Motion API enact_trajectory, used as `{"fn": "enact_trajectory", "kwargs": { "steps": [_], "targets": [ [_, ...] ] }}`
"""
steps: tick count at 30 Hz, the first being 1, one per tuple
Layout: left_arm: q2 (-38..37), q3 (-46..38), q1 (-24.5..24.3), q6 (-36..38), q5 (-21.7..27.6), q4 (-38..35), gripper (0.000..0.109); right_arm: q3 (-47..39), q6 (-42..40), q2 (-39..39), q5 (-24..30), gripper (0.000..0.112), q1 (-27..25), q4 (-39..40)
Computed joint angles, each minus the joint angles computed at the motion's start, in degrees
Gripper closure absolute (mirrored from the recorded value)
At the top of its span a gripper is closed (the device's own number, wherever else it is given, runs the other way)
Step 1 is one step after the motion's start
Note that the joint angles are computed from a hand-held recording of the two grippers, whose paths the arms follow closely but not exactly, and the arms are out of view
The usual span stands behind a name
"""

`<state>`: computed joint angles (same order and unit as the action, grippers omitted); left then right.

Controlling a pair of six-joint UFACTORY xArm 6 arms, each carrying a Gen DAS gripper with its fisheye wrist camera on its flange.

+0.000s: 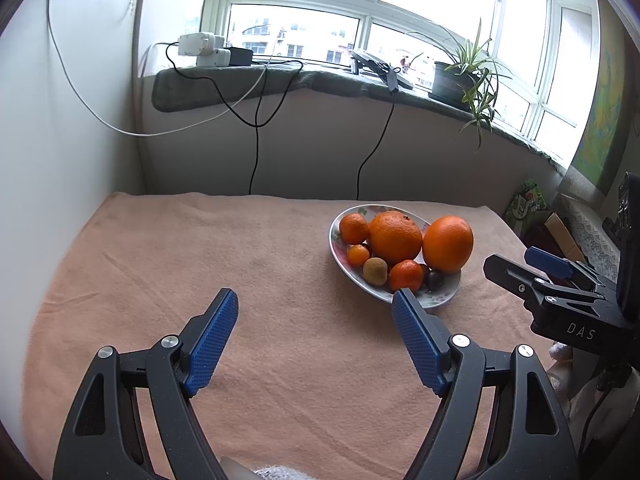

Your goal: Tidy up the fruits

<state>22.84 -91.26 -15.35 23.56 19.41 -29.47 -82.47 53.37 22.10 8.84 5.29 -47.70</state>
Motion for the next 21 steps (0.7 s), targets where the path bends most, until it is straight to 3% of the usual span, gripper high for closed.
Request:
{"fn": "enact_trajectory", "kwargs": {
  "steps": [21],
  "targets": [
    [-0.2, 0.5, -0.2, 1.4, -0.7, -1.3, 0.029, 0.1, -1.2, 0.3, 0.2, 0.016, 0.2, 1.7]
  ]
}}
